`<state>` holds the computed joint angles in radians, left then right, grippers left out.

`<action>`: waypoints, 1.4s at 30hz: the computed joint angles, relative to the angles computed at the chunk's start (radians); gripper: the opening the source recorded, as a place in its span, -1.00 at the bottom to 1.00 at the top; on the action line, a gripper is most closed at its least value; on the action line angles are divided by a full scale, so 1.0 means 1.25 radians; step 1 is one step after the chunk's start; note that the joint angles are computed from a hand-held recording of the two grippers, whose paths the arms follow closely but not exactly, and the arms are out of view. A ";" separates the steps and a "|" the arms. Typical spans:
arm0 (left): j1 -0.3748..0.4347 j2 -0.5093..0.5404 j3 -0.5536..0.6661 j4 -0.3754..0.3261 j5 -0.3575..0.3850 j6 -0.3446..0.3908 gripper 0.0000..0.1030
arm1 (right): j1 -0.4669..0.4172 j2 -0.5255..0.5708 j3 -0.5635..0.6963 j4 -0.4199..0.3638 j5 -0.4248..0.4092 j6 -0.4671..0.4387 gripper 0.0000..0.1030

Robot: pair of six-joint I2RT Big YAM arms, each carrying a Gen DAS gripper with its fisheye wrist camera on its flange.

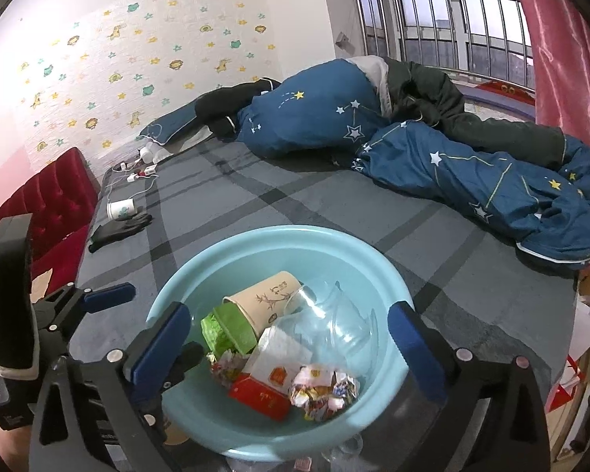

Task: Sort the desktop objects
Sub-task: 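Open both grippers to drop the bag and container into the basin, then move both grippers back toward the kraft cup and clear plastic bag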

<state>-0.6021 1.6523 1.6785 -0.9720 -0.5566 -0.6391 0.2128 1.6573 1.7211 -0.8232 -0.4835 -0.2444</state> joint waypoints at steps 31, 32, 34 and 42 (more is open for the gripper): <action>-0.171 -0.134 -0.171 -0.082 -0.079 -0.192 1.00 | -0.069 -0.232 -0.262 -0.042 -0.044 -0.191 0.99; -0.177 -0.136 -0.179 -0.083 -0.077 -0.199 1.00 | -0.071 -0.238 -0.273 -0.042 -0.043 -0.195 0.99; -0.187 -0.139 -0.194 -0.082 -0.071 -0.215 1.00 | -0.074 -0.244 -0.288 -0.047 -0.045 -0.212 0.99; -0.222 -0.149 -0.256 -0.061 -0.068 -0.259 1.00 | -0.090 -0.258 -0.350 -0.001 -0.011 -0.236 0.99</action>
<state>-0.8793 1.4662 1.3582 -1.0486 -0.6417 -0.9634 0.1009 1.3354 1.2835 -0.8246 -0.4977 -0.5390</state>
